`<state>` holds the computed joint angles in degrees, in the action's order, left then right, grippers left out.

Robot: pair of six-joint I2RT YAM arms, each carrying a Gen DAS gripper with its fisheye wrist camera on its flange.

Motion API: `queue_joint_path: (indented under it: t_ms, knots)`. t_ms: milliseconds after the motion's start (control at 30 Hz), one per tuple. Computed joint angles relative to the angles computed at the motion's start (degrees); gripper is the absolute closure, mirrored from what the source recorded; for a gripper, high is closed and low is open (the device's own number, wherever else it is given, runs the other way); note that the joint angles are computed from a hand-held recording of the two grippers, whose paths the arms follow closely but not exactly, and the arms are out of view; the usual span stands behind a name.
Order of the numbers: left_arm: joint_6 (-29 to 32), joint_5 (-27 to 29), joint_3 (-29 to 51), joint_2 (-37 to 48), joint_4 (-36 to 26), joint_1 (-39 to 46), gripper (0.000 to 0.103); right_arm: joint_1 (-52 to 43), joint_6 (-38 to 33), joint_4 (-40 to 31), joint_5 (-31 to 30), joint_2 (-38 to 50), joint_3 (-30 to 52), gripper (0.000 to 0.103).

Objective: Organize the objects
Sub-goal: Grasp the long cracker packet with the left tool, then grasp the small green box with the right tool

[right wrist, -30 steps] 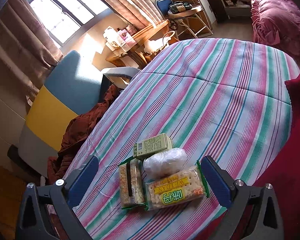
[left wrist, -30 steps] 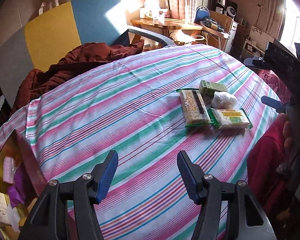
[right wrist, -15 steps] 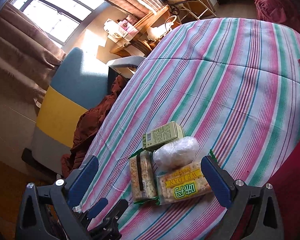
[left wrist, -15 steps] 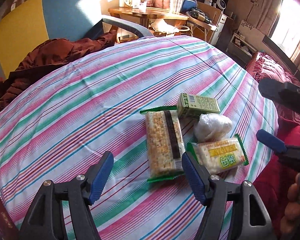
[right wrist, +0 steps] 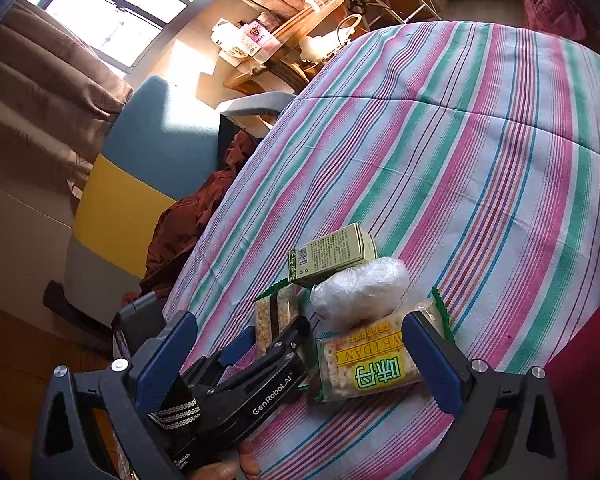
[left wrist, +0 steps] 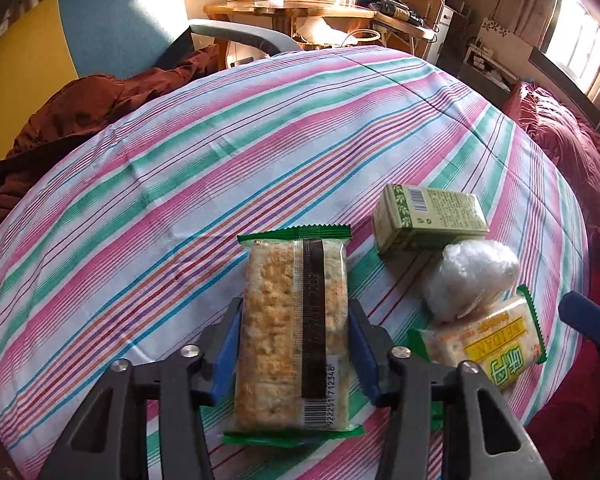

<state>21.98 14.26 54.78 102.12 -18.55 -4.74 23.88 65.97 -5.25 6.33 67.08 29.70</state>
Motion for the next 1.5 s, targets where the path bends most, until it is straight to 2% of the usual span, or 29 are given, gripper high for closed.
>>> queue_joint_path:
  t_ms: [100,233,567,700,833,933,1067,1200,1333,1500]
  knots:
    - [1.2,0.8,-0.7,-1.1,-1.9,2.9,0.060,-0.1,-0.3,-0.5,-0.6,1.2,0.6,0.000]
    - [4.7,1.6,-6.9,-6.2,-0.3,7.9,0.061,0.9,-1.3,-2.7,0.3,2.8,2.3,0.000]
    - [18.7,10.8,-22.1,-21.8,-2.8,27.3,0.061,2.2,-3.0,-8.6,4.0,4.4,5.6,0.000]
    - [22.8,13.3,-24.2,-23.3,-2.6,31.1,0.060,1.4,1.1,-10.6,8.6,0.0,3.6,0.000]
    - [25.6,15.5,-24.5,-21.9,-1.8,33.1,0.060,-0.4,3.2,-10.9,6.0,0.7,3.1,0.000]
    - [26.5,16.4,-25.2,-22.1,-1.2,33.9,0.060,1.1,2.7,-14.1,8.7,2.2,5.5,0.000]
    - [26.8,16.6,-27.0,-23.3,1.0,33.9,0.060,3.0,0.8,-17.6,9.7,6.6,9.7,0.000]
    - [27.1,17.4,-26.2,-22.2,0.6,34.3,0.060,3.0,-4.8,-20.6,6.8,12.2,15.9,0.000]
    - [27.6,18.0,-26.4,-22.0,0.4,34.9,0.060,2.0,-10.2,-25.6,10.5,20.2,25.1,0.000]
    - [27.8,18.4,-26.1,-21.7,0.2,35.1,0.060,-1.9,-15.3,-26.3,10.7,30.8,32.4,0.000]
